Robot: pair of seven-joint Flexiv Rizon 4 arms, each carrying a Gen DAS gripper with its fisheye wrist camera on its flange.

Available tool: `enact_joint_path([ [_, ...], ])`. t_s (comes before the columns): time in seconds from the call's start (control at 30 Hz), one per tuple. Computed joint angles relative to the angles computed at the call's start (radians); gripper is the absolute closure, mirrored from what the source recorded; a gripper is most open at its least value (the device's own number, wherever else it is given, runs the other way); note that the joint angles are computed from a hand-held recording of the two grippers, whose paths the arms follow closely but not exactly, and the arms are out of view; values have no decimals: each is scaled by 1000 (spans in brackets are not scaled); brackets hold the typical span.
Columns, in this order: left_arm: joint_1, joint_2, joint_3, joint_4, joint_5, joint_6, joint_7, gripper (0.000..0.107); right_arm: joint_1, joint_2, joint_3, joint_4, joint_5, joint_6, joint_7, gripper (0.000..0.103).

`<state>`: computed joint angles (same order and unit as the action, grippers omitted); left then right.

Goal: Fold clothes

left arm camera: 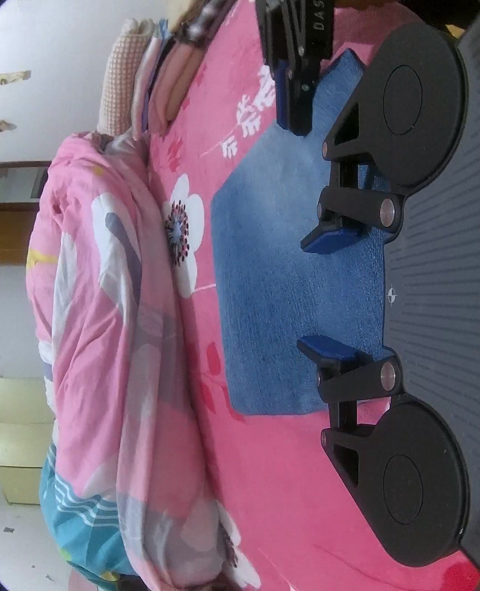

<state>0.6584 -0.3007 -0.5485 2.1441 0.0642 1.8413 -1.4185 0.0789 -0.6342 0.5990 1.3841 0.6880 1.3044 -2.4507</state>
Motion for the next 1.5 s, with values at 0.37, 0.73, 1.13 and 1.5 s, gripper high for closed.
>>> enact_joint_path([
  [0.37,21,0,-21,5,1,0,-6,56,15,-6,17,-55,23,49,-28,81],
  [0.73,34,-5,-36,3,0,-2,-11,55,56,-56,-3,-47,-86,74,56,79],
  [1.13,32,-8,-32,2,6,0,-9,54,98,-135,-7,-111,-240,121,173,78],
  [1.5,191,-2,-209,-8,-6,-19,13,51,51,-164,69,-83,-351,159,238,77],
])
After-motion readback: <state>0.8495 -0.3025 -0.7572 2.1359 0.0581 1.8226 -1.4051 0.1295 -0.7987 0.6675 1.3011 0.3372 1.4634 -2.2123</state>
